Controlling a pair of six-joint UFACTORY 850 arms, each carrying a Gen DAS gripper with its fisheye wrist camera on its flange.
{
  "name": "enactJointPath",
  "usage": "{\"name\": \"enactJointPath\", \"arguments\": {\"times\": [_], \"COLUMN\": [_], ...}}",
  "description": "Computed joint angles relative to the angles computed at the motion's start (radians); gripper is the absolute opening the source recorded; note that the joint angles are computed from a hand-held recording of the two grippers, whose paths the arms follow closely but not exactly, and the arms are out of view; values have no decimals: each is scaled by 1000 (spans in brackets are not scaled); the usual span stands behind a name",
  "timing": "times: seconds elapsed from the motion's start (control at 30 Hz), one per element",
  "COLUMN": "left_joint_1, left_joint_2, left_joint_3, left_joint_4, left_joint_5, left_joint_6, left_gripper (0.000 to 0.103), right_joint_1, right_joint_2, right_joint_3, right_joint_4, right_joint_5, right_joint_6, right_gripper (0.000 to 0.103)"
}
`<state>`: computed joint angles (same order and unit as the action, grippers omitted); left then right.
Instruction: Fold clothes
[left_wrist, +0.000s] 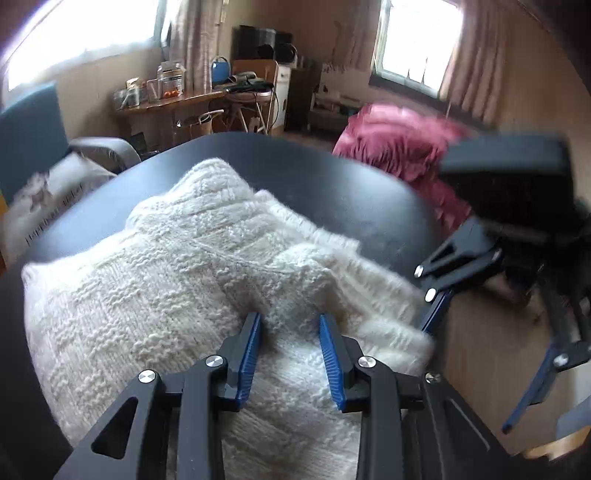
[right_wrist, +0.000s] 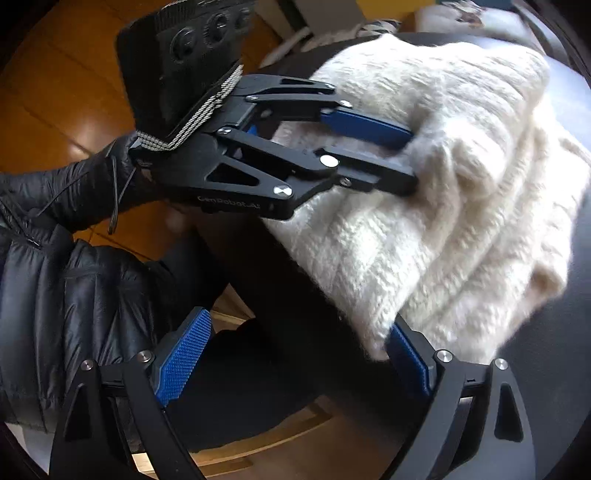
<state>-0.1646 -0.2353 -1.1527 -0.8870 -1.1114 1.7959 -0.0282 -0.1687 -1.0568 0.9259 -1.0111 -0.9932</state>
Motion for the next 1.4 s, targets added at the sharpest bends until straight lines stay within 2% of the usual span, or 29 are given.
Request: {"name": "enactJointPath", "arguments": {"times": [0.1, 0.2, 0.37, 0.5, 0.57, 0.63, 0.67, 0.7, 0.87, 1.0, 1.03, 1.07, 1.1, 1.17, 1.23, 1.37, 1.4], "left_joint_1": [36, 26, -13, -10, 16, 42, 55, 69, 155, 202, 201, 193, 190, 181, 165, 109, 98], "left_joint_2": [-14, -1, 25, -9, -41, -53, -51, -48, -47, -83, -93, -95, -105, -126, -136, -148, -148], "left_joint_3": [-19, -4, 39, 6, -35, -57, -60, -64, -82, -137, -152, -162, -178, -211, -219, -204, -192], "left_joint_4": [-42, -24, 32, 41, 27, 8, -4, -17, -144, -230, -232, -221, -210, -185, -171, -51, -30], "left_joint_5": [-57, -9, 13, -80, -167, -193, -174, -156, -136, -109, -86, -23, 0, 29, 54, 144, 166], "left_joint_6": [-40, -34, 13, -44, -109, -131, -130, -129, -158, -232, -252, -279, -300, -352, -358, -346, -335], "left_gripper": [32, 31, 31, 32, 32, 32, 32, 31, 31, 31, 31, 31, 31, 31, 31, 32, 32], "right_joint_1": [1, 10, -14, 13, 39, 50, 55, 59, 29, 10, 14, 22, 32, 56, 76, 105, 107], "right_joint_2": [12, 26, 99, 66, 15, -32, -55, -77, -79, -67, -79, -99, -93, -4, 13, -106, -109], "right_joint_3": [1, 0, -12, -68, -105, -121, -127, -135, -177, -245, -273, -308, -302, -205, -197, -263, -243], "right_joint_4": [-61, -162, -90, -66, -103, -149, -172, -193, -207, -177, -187, -215, -217, -316, -445, -626, -632], "right_joint_5": [-8, 26, 86, 100, 95, 105, 111, 116, 86, 183, 230, 287, 368, 434, 441, 403, 410], "right_joint_6": [56, 146, 89, 21, 23, 54, 72, 91, 119, 105, 114, 126, 173, 224, 348, 522, 528], "right_gripper": [93, 93, 93, 93, 93, 93, 94, 98, 98, 98, 98, 98, 98, 98, 98, 98, 99]}}
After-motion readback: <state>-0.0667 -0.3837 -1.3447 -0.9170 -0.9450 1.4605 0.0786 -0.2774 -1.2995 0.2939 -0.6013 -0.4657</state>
